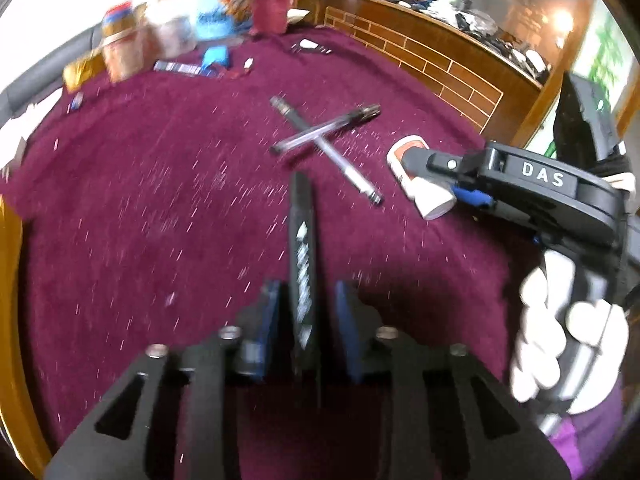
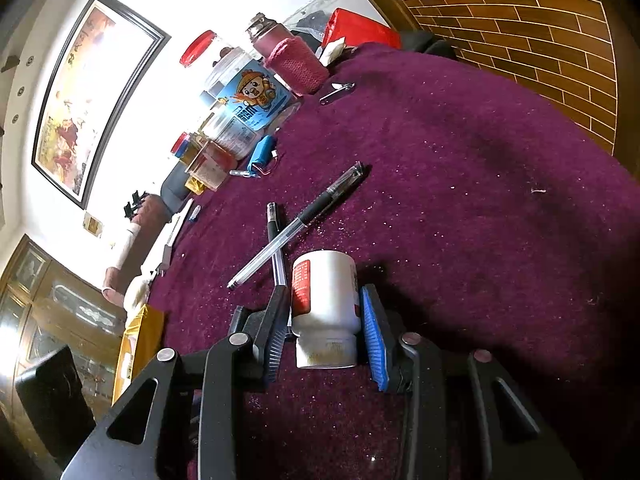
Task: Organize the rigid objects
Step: 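Grasp a black marker with the left gripper while the right grasps a white red-labelled bottle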
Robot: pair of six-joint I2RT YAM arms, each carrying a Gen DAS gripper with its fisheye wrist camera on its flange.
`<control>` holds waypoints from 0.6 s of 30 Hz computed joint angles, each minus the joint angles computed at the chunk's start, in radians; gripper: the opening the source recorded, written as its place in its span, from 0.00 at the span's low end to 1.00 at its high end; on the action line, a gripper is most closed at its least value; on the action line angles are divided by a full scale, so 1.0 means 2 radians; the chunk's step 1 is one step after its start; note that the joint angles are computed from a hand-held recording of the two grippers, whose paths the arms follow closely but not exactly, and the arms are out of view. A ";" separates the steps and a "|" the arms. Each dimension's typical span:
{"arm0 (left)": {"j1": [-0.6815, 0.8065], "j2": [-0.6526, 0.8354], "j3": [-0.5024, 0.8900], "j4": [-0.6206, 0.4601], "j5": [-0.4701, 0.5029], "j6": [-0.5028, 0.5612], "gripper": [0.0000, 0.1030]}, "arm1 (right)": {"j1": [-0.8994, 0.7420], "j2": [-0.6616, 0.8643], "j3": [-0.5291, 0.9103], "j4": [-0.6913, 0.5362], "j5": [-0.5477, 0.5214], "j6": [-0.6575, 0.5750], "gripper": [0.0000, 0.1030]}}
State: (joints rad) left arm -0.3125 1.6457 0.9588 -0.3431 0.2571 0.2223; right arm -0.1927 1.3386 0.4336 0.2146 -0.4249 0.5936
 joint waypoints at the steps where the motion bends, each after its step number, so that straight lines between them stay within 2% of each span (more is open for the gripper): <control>1: -0.010 0.000 -0.007 0.019 -0.012 0.000 0.30 | 0.001 0.000 0.001 0.000 0.001 0.001 0.31; 2: -0.022 -0.002 -0.017 0.042 -0.031 0.004 0.28 | 0.001 0.000 0.001 -0.001 0.002 0.001 0.31; 3: -0.026 -0.006 -0.026 0.057 -0.038 0.009 0.17 | 0.001 0.001 0.001 -0.001 0.002 0.001 0.31; 4: -0.022 -0.010 -0.032 0.060 -0.027 0.012 0.11 | 0.001 0.002 0.002 -0.001 0.002 0.001 0.31; 9: 0.059 -0.034 -0.027 -0.002 0.081 0.020 0.11 | 0.000 0.005 0.004 -0.001 0.001 0.000 0.30; 13: 0.154 -0.074 -0.027 -0.063 0.187 0.043 0.12 | 0.006 -0.002 0.015 -0.031 0.005 -0.019 0.30; 16: 0.238 -0.088 -0.009 -0.131 0.265 0.082 0.12 | 0.023 -0.037 0.013 -0.065 0.005 -0.014 0.30; 18: 0.289 -0.085 0.006 -0.168 0.298 0.115 0.12 | 0.039 -0.065 0.009 -0.080 -0.001 0.000 0.30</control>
State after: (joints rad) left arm 0.2658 1.4748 0.9709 -0.6801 0.8533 0.4524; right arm -0.1147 1.2087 0.4522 0.0539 -0.4273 0.5931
